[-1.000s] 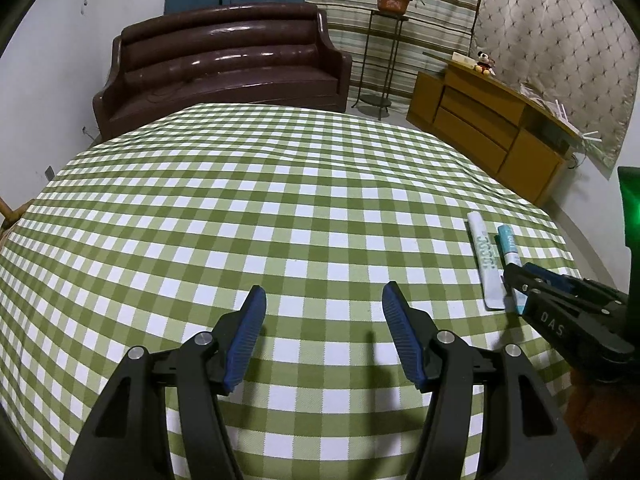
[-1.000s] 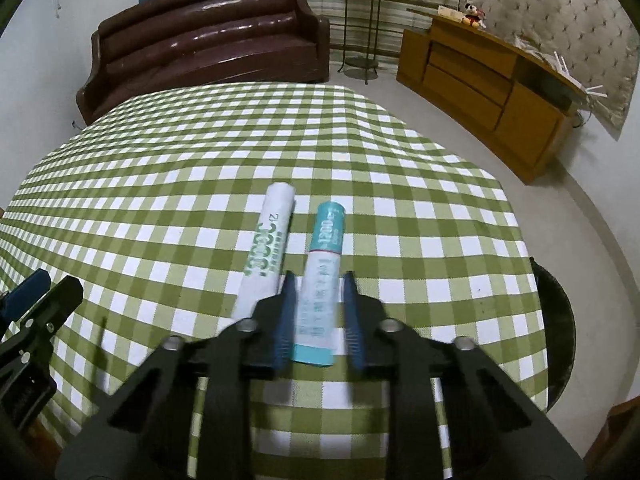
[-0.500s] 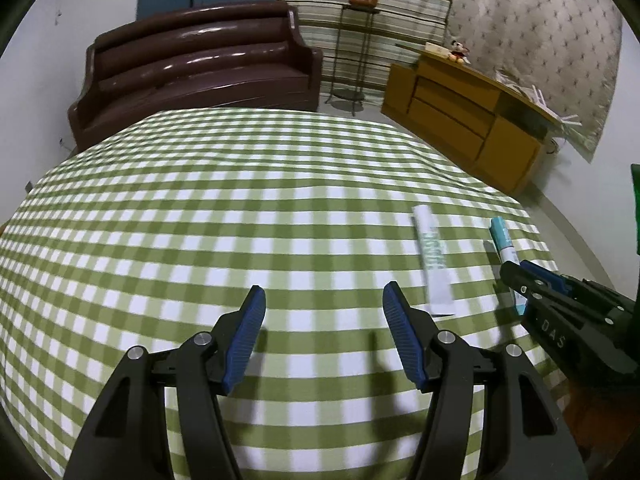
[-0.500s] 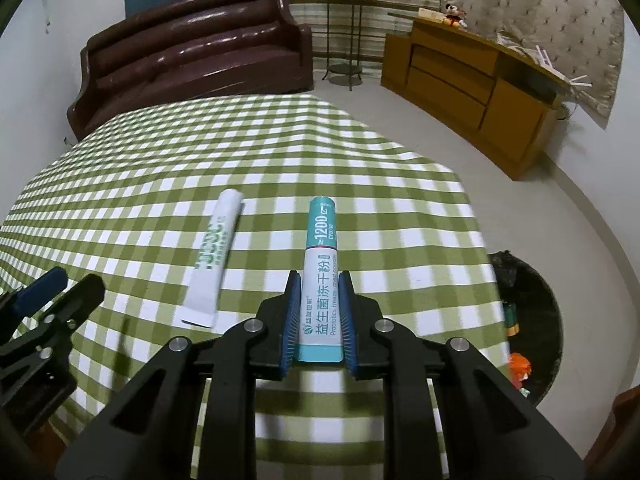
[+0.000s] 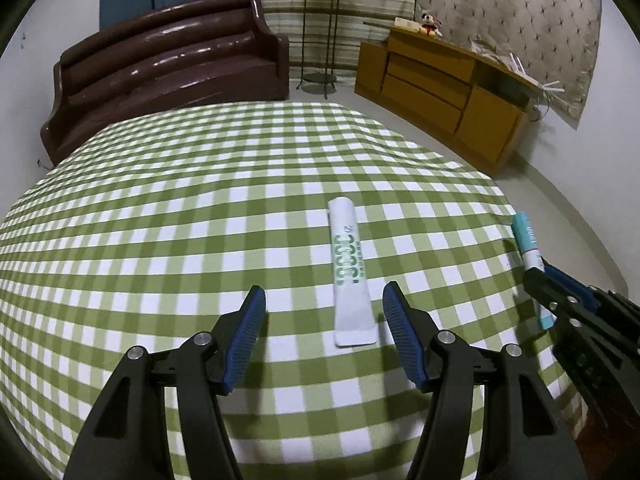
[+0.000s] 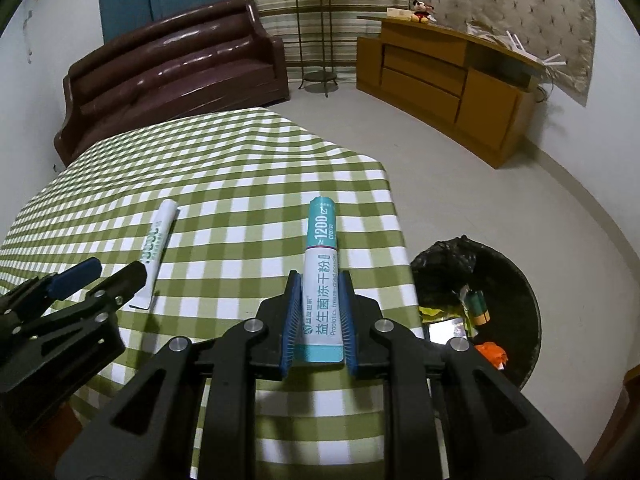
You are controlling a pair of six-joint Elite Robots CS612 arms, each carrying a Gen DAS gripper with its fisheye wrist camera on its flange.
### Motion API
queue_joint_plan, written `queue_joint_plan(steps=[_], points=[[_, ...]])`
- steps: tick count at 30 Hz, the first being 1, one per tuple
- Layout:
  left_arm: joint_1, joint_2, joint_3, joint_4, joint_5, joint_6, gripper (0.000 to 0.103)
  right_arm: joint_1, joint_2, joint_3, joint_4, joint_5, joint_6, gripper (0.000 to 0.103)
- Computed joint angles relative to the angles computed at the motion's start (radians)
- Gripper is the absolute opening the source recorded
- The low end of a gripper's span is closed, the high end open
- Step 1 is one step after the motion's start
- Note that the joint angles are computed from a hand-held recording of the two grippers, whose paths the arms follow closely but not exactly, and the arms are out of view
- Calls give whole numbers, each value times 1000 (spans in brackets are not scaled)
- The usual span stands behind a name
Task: Collect trash
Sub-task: 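Grasp the white tube with green text with the left gripper while the right holds its tube, then carry both tubes over the bin and open both grippers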
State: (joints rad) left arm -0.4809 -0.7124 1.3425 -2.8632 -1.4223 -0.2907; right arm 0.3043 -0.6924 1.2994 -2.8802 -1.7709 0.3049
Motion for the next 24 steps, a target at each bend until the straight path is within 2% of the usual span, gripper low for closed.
queue_joint_plan(steps=[4,7,12,20,24], points=[[0,11,-23,37,-7,7,57,-6,-1,7,-10,15,5,19],[-4,13,-27,38,2,29,49,-10,-3,12,-14,24,9,19],[-6,15,-28,30,1,51,21,-12,-6,18,-18,28,13,19],[-11,10,-16,12,-19,63,19,-9,-14,34,-28,20,15,19],[-16,-8,23,-31,-19,61,19,-9,-24,52,-41,15,21,19]])
